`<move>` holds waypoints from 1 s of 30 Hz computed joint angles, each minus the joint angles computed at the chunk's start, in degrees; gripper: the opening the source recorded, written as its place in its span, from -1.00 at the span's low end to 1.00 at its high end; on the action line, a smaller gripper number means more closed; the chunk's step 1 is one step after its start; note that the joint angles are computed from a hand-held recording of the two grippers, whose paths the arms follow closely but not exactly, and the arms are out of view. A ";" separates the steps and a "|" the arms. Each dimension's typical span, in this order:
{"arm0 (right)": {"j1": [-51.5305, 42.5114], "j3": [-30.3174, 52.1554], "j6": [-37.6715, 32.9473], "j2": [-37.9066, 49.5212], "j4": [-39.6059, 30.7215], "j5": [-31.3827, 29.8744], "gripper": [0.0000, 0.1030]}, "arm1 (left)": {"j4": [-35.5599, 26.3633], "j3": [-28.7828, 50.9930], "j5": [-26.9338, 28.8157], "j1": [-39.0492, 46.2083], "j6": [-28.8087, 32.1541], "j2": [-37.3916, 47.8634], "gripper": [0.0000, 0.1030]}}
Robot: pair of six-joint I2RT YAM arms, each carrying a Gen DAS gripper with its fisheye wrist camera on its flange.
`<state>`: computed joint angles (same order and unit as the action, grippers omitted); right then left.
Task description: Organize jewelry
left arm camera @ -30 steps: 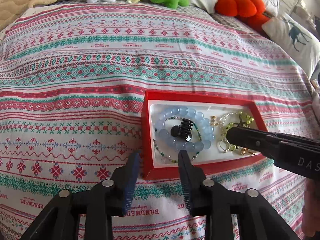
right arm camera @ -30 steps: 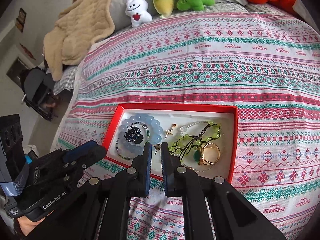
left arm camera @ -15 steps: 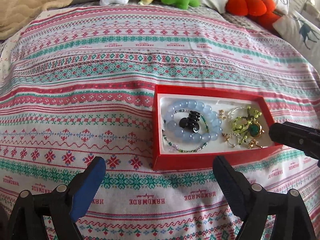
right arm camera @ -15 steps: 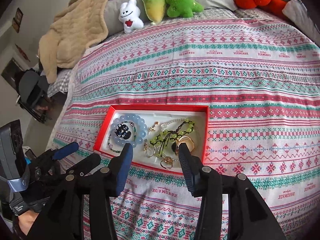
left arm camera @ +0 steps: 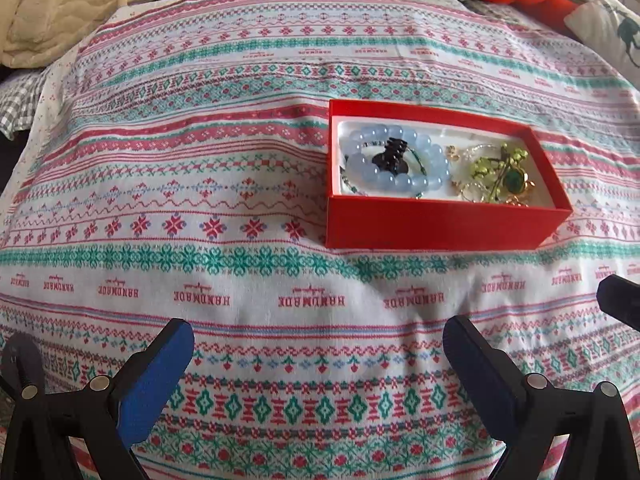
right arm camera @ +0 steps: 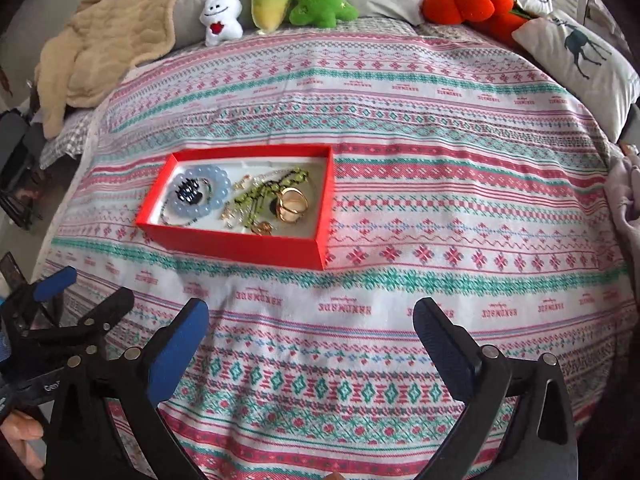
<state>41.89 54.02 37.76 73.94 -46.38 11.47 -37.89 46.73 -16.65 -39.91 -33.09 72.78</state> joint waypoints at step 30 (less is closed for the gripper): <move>6.12 -0.86 3.80 1.23 -2.61 3.97 1.00 | -1.23 -1.01 -1.75 -3.94 -2.97 -1.58 0.98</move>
<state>48.01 53.16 41.55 75.17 -48.98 15.45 -39.12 45.71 -18.40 -43.85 -36.06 71.20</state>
